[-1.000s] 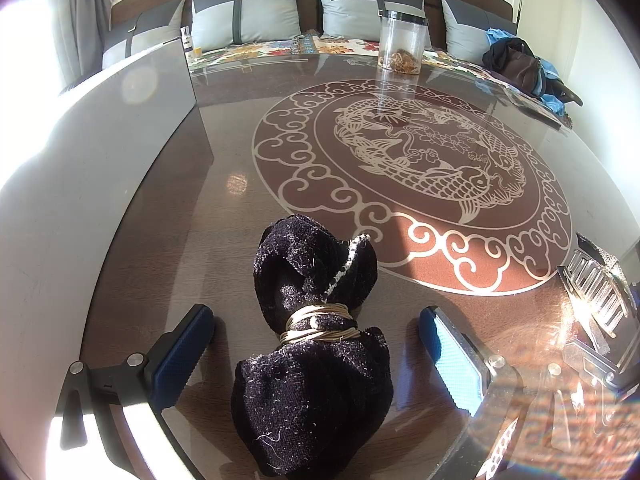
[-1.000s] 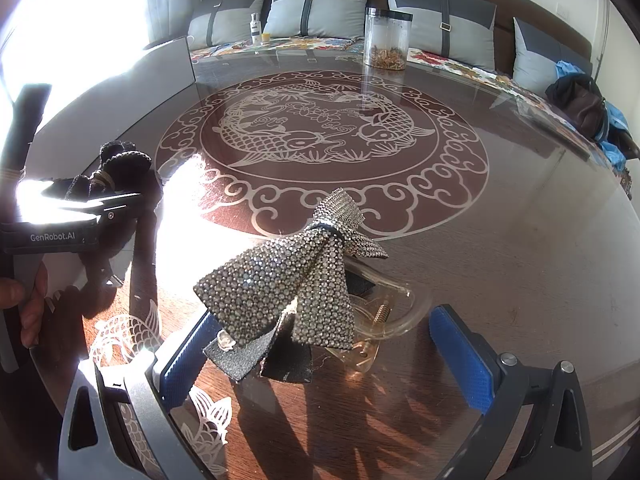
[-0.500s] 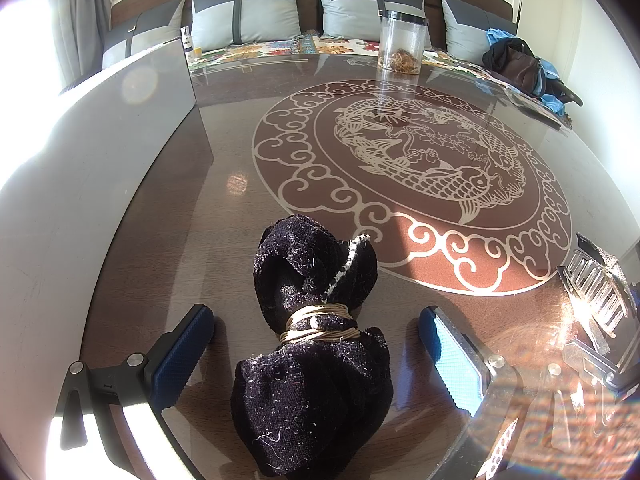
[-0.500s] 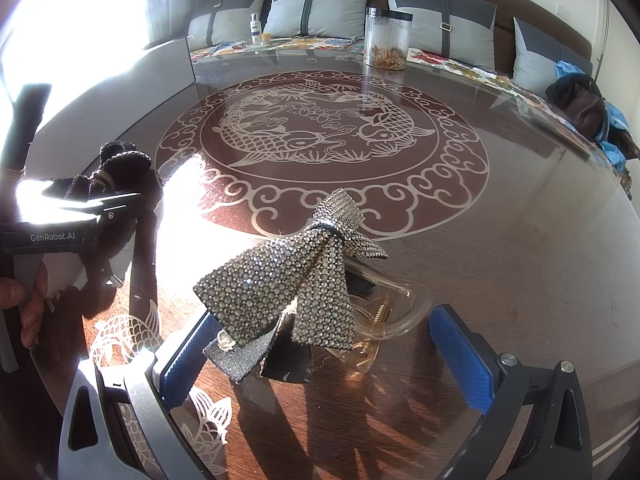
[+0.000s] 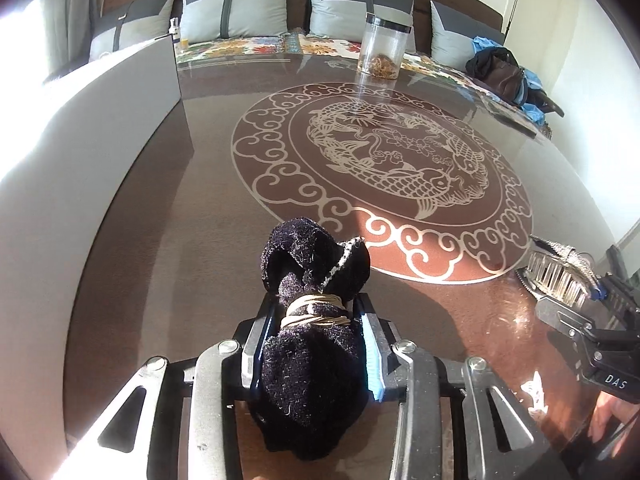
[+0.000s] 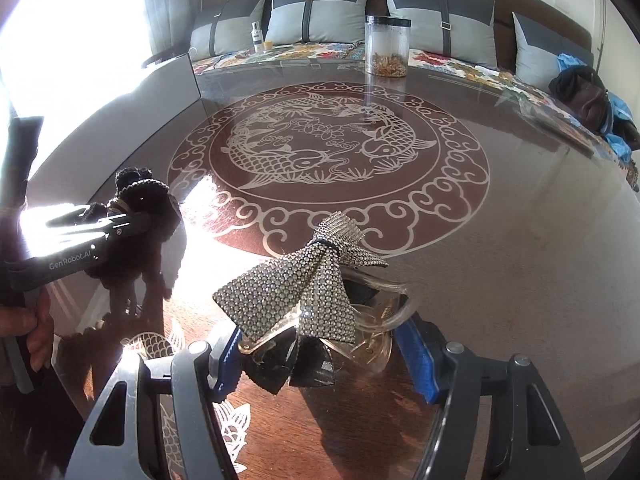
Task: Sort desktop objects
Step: 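Carry the pouch with the left tool while the right tool carries the bow clip into the box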
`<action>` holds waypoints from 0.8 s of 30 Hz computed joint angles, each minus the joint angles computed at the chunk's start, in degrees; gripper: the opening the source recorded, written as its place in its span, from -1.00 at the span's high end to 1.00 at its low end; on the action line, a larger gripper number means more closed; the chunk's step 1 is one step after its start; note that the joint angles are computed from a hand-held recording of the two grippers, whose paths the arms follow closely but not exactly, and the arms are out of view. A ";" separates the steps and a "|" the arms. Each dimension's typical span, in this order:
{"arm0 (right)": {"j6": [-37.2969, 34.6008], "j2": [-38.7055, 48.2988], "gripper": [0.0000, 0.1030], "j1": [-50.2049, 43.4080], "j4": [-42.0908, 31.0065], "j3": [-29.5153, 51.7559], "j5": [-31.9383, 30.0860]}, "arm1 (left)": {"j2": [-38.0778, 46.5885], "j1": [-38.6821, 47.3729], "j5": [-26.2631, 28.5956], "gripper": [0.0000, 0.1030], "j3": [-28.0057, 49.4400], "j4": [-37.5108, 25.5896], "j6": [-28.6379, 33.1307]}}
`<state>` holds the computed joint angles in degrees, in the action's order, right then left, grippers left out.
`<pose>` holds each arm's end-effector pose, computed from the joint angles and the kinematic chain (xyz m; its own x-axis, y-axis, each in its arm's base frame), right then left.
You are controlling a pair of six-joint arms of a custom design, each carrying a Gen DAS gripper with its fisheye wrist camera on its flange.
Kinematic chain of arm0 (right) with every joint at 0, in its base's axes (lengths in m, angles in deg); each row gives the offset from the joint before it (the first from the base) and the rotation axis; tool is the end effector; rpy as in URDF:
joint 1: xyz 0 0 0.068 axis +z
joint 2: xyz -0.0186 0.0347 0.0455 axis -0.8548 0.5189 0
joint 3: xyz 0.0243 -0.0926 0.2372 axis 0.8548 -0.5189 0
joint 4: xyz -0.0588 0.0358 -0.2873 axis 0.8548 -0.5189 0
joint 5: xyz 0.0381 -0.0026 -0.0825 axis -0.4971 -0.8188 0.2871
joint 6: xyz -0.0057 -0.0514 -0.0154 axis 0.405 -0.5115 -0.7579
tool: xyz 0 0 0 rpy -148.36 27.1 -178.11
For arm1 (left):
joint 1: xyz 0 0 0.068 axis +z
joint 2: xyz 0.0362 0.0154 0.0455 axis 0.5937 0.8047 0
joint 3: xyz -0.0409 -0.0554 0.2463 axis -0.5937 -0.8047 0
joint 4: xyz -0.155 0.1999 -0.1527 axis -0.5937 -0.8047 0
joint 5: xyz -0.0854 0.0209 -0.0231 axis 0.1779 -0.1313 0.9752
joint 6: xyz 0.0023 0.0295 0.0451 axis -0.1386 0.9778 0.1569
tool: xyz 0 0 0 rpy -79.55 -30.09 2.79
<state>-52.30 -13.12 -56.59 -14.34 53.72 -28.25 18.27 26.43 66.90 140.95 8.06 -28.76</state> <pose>0.2295 0.0028 0.1280 -0.7519 0.2784 -0.5976 0.3078 0.9498 0.0551 0.3988 -0.0838 0.1304 -0.6850 0.4678 -0.5586 0.6319 0.7630 -0.1359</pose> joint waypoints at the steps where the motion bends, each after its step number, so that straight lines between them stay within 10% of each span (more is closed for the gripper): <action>1: 0.48 -1.48 -0.30 0.13 -1.02 -0.10 0.29 | -1.40 0.60 1.10 0.28 -0.87 -0.31 -0.33; 6: 3.13 -8.93 0.03 2.20 -7.30 1.57 1.05 | -7.46 5.01 8.07 0.28 -1.54 -5.99 -0.43; 16: 3.68 -2.20 0.04 8.94 -10.80 11.70 3.51 | -7.95 16.88 15.48 0.28 9.51 -21.74 7.15; 24: 3.95 15.98 0.04 22.31 -7.96 37.47 3.29 | 8.91 27.79 14.68 0.28 39.46 -30.46 5.91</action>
<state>-48.35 2.86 -34.28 -22.30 91.19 -24.96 27.17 54.22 81.58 180.41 -22.40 -22.86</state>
